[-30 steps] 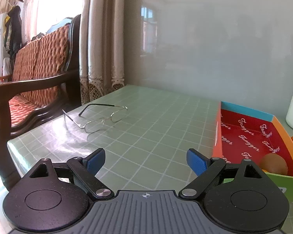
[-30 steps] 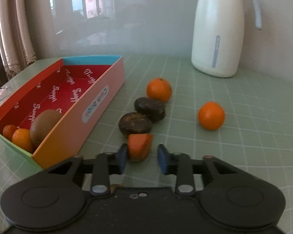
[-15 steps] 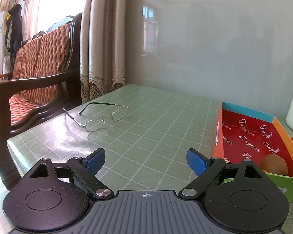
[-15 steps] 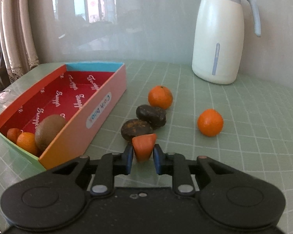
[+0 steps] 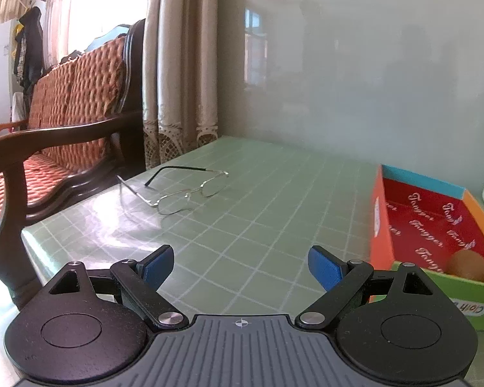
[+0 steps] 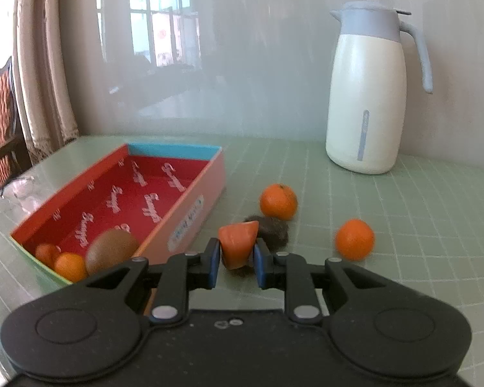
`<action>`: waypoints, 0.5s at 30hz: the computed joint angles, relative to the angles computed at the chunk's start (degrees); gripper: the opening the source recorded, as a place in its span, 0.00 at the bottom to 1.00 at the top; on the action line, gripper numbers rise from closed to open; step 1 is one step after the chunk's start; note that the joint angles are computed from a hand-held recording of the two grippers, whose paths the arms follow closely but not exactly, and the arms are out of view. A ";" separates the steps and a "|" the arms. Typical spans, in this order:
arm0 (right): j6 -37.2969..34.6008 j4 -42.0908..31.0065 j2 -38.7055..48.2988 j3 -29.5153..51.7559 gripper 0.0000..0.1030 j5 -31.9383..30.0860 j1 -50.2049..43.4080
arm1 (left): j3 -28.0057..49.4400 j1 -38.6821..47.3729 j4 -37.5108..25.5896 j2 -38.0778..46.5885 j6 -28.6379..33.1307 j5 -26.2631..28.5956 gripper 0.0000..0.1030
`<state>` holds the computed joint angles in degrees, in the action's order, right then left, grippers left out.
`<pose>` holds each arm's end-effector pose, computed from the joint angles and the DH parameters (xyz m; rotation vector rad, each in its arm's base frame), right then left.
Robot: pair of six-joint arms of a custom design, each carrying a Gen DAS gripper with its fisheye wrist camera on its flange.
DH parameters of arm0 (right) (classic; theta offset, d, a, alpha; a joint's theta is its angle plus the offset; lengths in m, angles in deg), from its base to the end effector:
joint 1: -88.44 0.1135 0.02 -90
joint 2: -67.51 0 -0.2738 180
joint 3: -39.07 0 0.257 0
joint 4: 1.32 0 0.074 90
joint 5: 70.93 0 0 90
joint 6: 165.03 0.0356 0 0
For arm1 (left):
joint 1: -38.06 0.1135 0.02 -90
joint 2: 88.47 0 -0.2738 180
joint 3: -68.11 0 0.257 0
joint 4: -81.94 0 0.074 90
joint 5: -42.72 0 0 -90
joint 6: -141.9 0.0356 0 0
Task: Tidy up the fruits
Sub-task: 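Carry the carrot wedge into the red box and open the right gripper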
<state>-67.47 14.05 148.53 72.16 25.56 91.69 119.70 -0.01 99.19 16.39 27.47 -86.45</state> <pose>0.2415 0.0097 0.1343 0.1465 2.1300 -0.0103 0.2706 -0.1834 0.1124 -0.1231 2.0414 0.0804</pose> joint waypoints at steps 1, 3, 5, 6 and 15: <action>0.32 0.31 0.01 0.14 0.19 -0.26 0.19 | -0.26 0.25 0.13 -0.08 0.00 -0.02 0.87; 0.93 0.99 0.23 0.55 0.19 -0.29 1.10 | -0.76 0.78 0.11 -0.29 -0.34 0.06 0.87; 1.53 1.89 0.51 0.93 0.19 0.10 2.62 | -1.18 1.38 0.11 -0.52 -0.52 0.32 0.87; 1.73 2.54 0.62 1.01 0.19 0.37 3.47 | -1.52 1.60 0.36 -0.66 -0.37 0.38 0.87; 1.44 6.10 6.25 4.76 0.19 2.95 10.64 | -4.47 4.44 1.39 -2.02 -0.46 1.53 0.87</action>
